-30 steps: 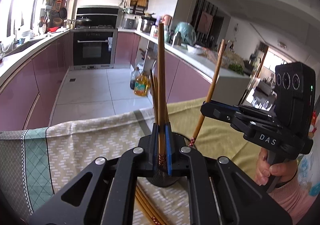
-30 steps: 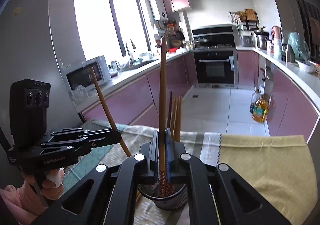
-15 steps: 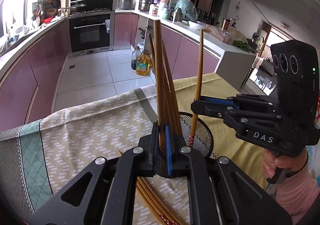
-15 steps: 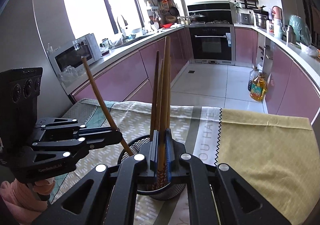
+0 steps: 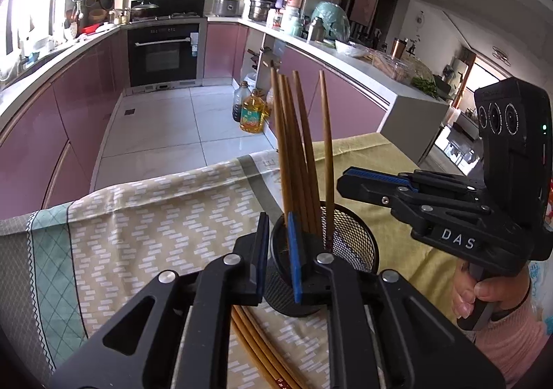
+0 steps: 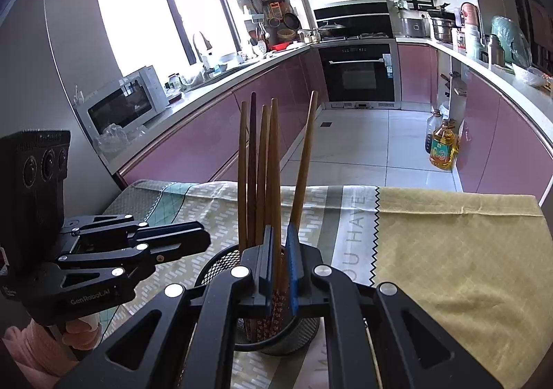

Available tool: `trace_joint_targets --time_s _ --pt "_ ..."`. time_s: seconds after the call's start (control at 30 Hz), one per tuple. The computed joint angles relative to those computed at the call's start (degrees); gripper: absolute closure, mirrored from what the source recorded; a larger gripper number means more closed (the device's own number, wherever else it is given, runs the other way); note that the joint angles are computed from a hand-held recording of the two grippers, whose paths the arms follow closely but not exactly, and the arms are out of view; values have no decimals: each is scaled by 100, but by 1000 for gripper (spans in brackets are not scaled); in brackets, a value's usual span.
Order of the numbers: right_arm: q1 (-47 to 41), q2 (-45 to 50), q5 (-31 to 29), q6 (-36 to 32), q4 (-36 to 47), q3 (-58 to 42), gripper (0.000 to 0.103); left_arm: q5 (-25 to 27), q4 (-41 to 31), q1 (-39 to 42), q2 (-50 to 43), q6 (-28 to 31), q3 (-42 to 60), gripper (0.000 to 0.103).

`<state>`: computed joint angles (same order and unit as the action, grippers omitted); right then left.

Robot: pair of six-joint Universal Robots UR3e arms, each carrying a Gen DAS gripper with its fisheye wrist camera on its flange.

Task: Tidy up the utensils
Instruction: 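Lower both chopsticks into the mesh holder and open both grippers, then lower the left gripper onto a loose chopstick while the right gripper closes on another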

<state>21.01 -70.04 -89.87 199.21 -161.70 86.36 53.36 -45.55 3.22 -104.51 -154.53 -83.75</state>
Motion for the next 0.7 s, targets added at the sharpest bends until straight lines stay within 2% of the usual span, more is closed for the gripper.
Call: trace_joint_targets --time_s 0.07,0.13,0.23,0.33,0.47,0.7 --pt "37 -74 -30 8 -106 105 94 -88 214 108 238 -59 -297 81" --pt "97 -149 -70 -18 -239 211 84 -189 523 252 480 -121 -655 72" --pt "249 -307 -114 -81 -468 420 76 -345 888 502 880 -108 -1198 62" --pt "400 -464 -122 -167 -680 640 67 -530 1193 863 1360 1 -1849 46" --pt "724 -625 -85 -339 -927 982 62 -671 1225 1308 1868 273 -2493 38" --pt "1037 -246 116 -192 -751 994 60 -442 889 1751 2323 918 -3343 37"
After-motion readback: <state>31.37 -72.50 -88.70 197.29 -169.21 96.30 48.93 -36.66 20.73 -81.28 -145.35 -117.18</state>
